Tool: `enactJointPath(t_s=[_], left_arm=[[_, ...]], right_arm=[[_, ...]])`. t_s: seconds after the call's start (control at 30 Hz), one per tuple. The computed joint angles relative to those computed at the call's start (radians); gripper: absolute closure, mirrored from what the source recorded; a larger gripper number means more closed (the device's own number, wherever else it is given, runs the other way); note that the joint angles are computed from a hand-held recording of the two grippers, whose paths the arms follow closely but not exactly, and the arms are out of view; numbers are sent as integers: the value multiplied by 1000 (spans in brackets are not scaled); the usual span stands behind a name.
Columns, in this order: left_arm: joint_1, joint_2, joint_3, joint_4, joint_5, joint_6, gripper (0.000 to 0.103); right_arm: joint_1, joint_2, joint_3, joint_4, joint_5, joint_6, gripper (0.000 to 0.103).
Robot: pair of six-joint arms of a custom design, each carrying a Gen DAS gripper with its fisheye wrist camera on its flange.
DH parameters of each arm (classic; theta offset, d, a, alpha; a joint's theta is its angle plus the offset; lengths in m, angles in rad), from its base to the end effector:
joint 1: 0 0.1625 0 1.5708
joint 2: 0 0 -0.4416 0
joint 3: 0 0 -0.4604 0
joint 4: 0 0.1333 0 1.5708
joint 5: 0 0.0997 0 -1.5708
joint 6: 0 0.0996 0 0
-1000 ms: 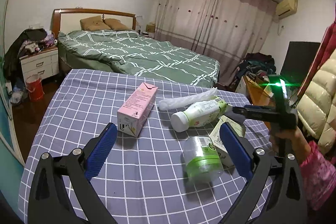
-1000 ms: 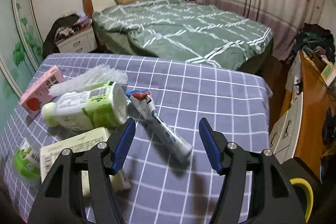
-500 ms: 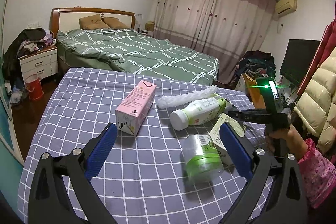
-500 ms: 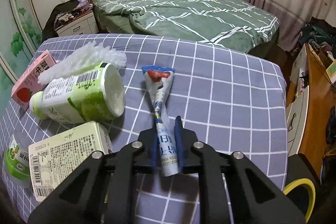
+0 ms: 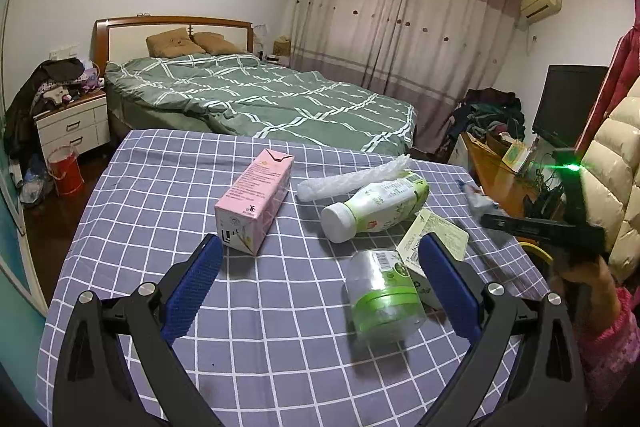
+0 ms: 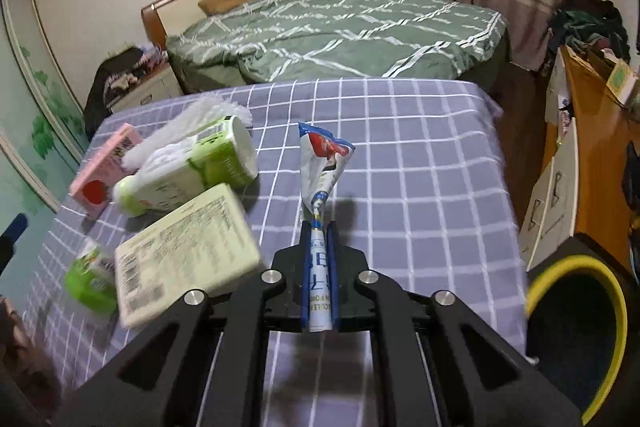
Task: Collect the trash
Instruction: 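Carry the toothpaste tube with the right gripper into the bin and release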
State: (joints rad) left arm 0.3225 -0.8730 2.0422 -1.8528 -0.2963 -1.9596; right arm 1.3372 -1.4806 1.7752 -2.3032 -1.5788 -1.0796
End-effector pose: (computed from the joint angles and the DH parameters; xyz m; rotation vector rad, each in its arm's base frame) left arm -0.4057 -0.3766 -0.0186 -0.0351 2.0155 -1.4368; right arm -0.0130 -0.6269 0.4207 1.1582 -2.5789 0.4912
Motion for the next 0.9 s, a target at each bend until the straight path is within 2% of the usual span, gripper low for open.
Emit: enactJointPath(t_s=[0.17, 0.3, 0.43, 0.53, 0.6, 0.73, 0.9], left_arm=[[0, 7, 3, -54, -3, 49, 7], [1, 17, -2, -86, -5, 87, 7], [2, 25, -14, -64, -5, 86, 7], [6, 30, -17, -78, -10, 106, 7], [8, 33, -23, -69, -12, 109, 7], [10, 35, -27, -65, -13, 109, 7], [11, 40, -27, -86, -16, 127, 7]], right_arm=[[-70, -73, 8, -60, 48, 16, 95], [-127, -87, -1, -157, 29, 39, 95], [-185, -81, -16, -225, 2, 79, 95], [-207, -63, -29, -270, -18, 80, 95], [-214, -48, -57, -243, -26, 110, 95], [-210, -26, -57, -325, -64, 119, 95], [-212, -18, -63, -331, -90, 131, 75]])
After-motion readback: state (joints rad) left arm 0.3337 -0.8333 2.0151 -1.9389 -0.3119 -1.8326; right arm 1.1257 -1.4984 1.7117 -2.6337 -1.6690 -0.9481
